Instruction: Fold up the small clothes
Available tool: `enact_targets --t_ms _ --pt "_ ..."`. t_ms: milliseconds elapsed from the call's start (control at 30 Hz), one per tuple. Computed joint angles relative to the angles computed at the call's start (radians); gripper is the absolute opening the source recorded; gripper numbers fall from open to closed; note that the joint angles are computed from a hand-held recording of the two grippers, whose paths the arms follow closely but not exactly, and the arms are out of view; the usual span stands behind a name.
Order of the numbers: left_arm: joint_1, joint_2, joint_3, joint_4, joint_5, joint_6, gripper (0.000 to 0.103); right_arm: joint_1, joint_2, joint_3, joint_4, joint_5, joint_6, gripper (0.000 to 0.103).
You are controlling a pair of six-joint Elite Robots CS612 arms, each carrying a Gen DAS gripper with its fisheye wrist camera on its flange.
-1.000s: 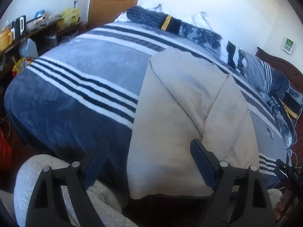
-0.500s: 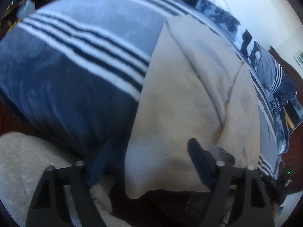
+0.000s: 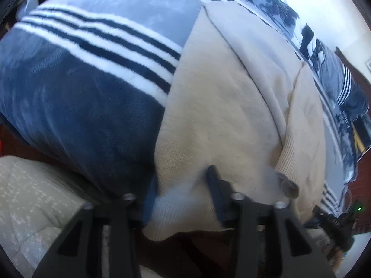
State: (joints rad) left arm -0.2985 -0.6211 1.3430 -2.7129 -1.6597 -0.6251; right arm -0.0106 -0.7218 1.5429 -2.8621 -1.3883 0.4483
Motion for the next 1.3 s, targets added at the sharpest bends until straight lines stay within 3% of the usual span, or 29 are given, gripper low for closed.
enact_targets --t_ms 33,267,433,500,567,633,700,767,800,833,900,967,1067,1300 --pt "0.001 -0.002 0.002 -0.002 -0.01 0.005 0.012 0.002 0.0 -0.004 0.006 0.006 -0.014 0.006" --pt "0.035 -0.077 0.091 -0.137 -0.125 -0.023 0.007 -0.013 -0.061 0.078 -0.118 0.059 -0.007 0.005" --pt "0.027 -0.077 0.089 -0.014 -0.056 0.011 0.007 -0.023 -0.1 0.13 -0.085 0.076 -0.064 0.004" --pt "0.022 -0.073 0.092 -0.012 -0.068 -0.016 0.007 -0.018 -0.087 0.112 -0.042 0.054 -0.065 0.004" --pt "0.007 -0.081 0.093 0.013 0.002 0.005 0.007 -0.011 -0.083 0.099 -0.013 0.03 -0.061 0.004" --pt "0.005 -0.075 0.08 0.042 0.025 0.011 0.01 0.0 -0.082 0.081 0.034 -0.013 -0.099 0.005" --pt "0.01 -0.067 0.067 0.084 0.013 0.005 0.012 0.004 -0.075 0.068 0.062 -0.039 -0.102 0.007" --pt "0.014 -0.071 0.074 0.066 0.002 -0.007 0.012 -0.011 -0.072 0.079 0.029 -0.005 -0.044 0.009" --pt "0.013 -0.08 0.09 0.029 0.01 -0.011 0.016 -0.02 -0.074 0.098 -0.034 0.02 -0.004 0.02" --pt "0.01 -0.094 0.12 -0.051 0.028 -0.009 0.021 -0.027 -0.078 0.119 -0.105 0.044 0.024 0.039" --pt "-0.001 -0.118 0.162 -0.175 0.072 0.007 0.054 -0.032 -0.086 0.151 -0.228 0.052 0.048 0.057" --pt "-0.019 -0.137 0.184 -0.254 0.135 0.044 0.058 -0.029 -0.094 0.17 -0.329 0.051 0.027 0.059" --pt "-0.041 -0.157 0.18 -0.279 0.189 0.12 0.062 -0.022 -0.103 0.165 -0.37 0.056 -0.018 0.069" --pt "-0.062 -0.146 0.087 -0.294 0.178 0.149 0.076 -0.009 -0.111 0.088 -0.356 0.121 -0.115 0.072"
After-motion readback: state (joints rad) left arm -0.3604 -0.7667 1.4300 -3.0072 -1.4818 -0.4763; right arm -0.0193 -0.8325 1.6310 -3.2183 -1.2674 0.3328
